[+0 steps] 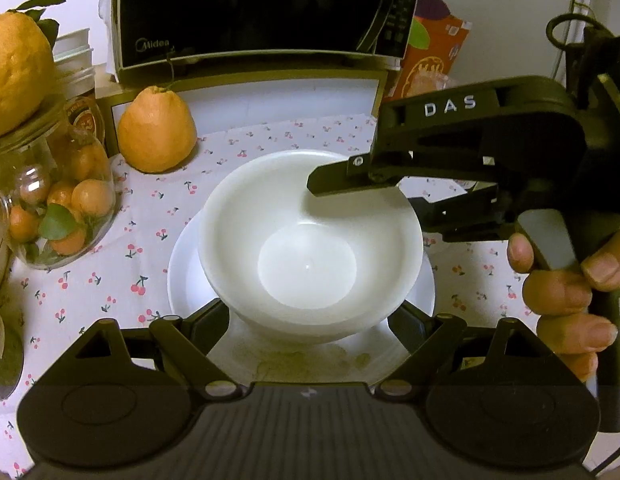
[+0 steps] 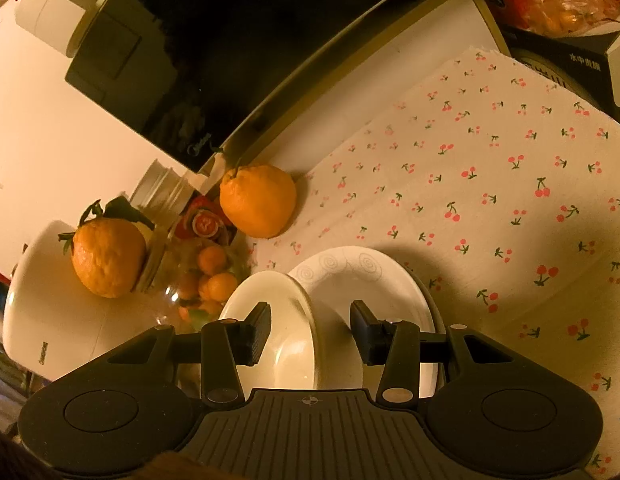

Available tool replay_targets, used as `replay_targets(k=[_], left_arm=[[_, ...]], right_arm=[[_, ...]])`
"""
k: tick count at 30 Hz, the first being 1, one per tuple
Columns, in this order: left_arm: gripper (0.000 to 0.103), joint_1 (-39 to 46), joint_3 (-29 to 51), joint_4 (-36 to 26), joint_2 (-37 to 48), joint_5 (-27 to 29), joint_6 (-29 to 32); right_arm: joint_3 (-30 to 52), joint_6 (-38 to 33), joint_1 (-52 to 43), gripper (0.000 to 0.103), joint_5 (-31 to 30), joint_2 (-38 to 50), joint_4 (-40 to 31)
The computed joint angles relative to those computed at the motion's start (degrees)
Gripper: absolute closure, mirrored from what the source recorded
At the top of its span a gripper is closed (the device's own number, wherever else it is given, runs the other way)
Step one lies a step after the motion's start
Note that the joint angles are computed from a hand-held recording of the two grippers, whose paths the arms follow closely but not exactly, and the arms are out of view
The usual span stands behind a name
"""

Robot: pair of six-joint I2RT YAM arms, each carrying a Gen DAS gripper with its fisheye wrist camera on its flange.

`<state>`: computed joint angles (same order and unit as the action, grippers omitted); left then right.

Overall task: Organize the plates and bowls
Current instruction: 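Carry the bowl stack and lower it onto the white plate stack, then open both tools and withdraw from the stacked dishes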

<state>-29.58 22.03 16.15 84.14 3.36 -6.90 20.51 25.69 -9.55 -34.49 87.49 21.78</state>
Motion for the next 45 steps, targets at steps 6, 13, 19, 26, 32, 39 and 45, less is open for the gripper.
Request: replay_targets(k=[6,13,19,26,32,39,45], left_arm=[[0.019,-0.33,0.38,0.82,1.41,-0.86,0.01],[0.019,-0.55,0.49,1.22,1.7,-1.36,-0.38],[0.011,-0.42,0.52,0.12,0.77,-0.93,-0.74],[0.006,-0.12,0.47,-1.49,-0.52,-1.21,-1.23],[0.005,-0.43,0.6,-4.62,-2.77,-2.59,-2.66],[0.004,-0.61,-0.35,-9.3,-8.68,-4.74,-7.34],[0.003,-3.56,0.18,-17.07,-13.54,-10.95,-13.06]], right_arm=[[0.08,0.21,-0.35,0.06,0.33,1.17,0.51],[-0.21,0.96,-1.15,0.057,-0.92,2.74,2.57],[0.22,1.27,-1.56,0.038,-1.38,2.97,1.48],[0.24,-0.12,-2.36,0.03,-1.23,0.51,-1.25],[1.05,-4.15,-2.95,0.024,0.24,-3.57,-7.63],[0.49,-10.56,-7.22,0.017,-0.41,-11.47,-15.84],[1.15,-17.24,-11.77,0.017,-1.06,-16.64,-25.14]])
